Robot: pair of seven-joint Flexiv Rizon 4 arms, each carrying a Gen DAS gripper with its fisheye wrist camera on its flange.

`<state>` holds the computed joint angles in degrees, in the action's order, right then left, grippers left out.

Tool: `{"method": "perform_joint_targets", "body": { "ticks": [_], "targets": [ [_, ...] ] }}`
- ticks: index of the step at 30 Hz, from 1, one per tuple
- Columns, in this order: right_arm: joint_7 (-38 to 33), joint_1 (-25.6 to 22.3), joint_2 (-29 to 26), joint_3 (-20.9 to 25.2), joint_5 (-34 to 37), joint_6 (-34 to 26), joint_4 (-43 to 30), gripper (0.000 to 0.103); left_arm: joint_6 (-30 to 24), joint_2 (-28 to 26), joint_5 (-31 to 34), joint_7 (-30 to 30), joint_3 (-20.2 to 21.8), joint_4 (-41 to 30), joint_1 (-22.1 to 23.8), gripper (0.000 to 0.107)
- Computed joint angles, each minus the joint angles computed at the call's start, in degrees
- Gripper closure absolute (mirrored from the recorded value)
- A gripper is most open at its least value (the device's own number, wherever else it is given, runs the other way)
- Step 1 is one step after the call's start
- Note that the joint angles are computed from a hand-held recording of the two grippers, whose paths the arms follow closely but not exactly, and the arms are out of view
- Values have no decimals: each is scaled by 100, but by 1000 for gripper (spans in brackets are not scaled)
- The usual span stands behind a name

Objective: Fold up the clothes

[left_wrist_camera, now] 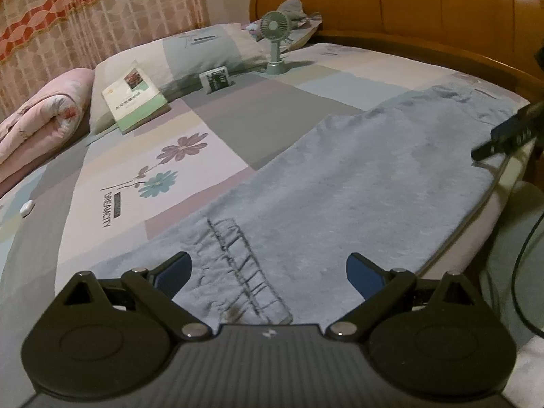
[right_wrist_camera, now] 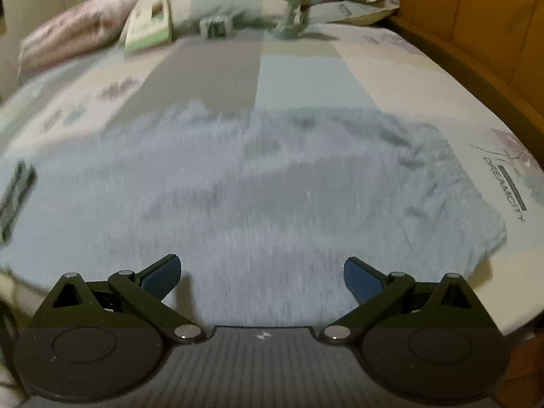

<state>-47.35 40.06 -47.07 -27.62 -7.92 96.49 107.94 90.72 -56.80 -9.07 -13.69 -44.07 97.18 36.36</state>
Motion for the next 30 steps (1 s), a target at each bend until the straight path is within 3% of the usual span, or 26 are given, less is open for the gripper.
{"method": "perform_joint_targets", "body": {
  "ticks": [3, 6, 12, 16, 21, 30],
  "targets": [
    [-66, 413, -12, -385, 21, 79, 274, 0, 9, 27, 18, 3, 50, 27, -27, 9],
    [-11, 485, 147, -403, 236, 203, 462, 0, 33, 41, 28, -12, 43, 58, -26, 9],
    [527, 264, 218, -22, 1824, 1764, 863, 0, -140, 37, -21, 21, -79, 79, 38, 9],
    [826, -473, 177, 742, 2466, 2447, 841, 0, -180, 29, -115, 49, -147, 104, 47, 9],
    [1276, -2027, -171, 2154, 2186, 3409, 519, 0, -323, 127, -272, 75, -87, 118, -23, 9],
    [1511, -2736, -538, 2702, 1983, 3590, 93, 0, -421, 294, -498, 105, 201, 75, -330, 9]
  ]
}}
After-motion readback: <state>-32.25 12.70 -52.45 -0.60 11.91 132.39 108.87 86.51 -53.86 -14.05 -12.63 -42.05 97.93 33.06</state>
